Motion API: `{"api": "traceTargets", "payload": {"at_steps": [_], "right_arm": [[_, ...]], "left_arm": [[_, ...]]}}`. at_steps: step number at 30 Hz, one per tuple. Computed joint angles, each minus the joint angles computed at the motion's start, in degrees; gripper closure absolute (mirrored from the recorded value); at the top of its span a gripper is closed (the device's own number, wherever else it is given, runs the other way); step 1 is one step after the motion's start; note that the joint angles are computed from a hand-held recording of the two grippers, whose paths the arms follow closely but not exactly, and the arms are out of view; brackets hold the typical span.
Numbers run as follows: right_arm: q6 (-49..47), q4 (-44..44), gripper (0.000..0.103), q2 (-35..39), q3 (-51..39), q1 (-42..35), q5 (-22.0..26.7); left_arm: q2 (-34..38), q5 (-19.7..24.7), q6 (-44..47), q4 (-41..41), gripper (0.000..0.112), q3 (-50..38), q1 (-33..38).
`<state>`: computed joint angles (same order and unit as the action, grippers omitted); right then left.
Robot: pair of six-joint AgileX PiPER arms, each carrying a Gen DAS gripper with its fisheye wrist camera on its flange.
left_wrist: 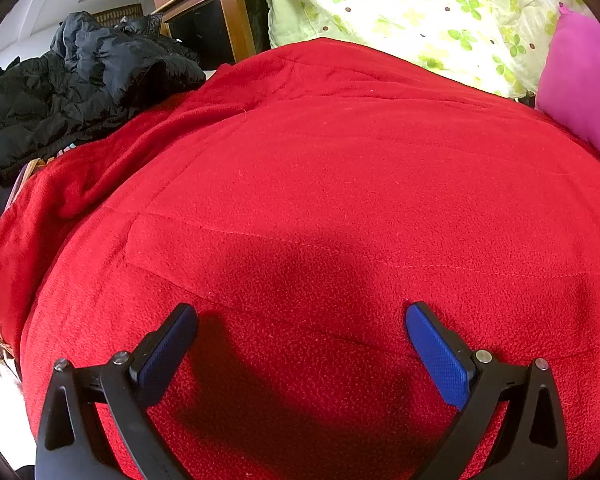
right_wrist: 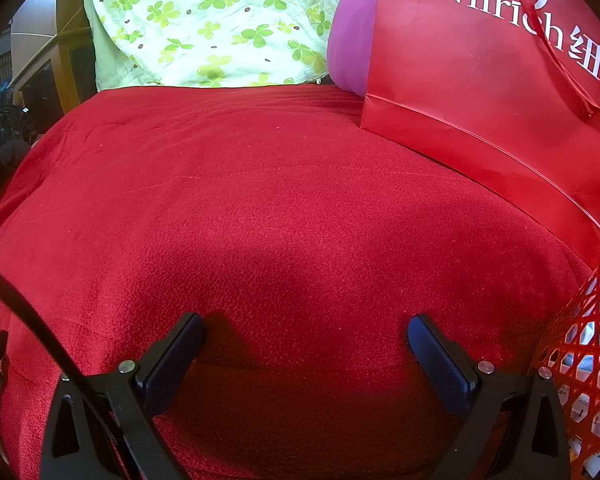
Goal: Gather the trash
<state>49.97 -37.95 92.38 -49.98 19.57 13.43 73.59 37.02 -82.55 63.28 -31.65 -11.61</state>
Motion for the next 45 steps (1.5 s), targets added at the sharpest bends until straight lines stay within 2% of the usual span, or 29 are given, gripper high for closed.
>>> {"api": "traceTargets", "payload": {"at_steps": [45], "right_arm": [[0.40,-0.33,0.000,-0.02,0.01,0.12,0.10]], "left_arm": [[0.10,0.82,-0.98,0.14,0.009,-0.05,-1.08]]}}
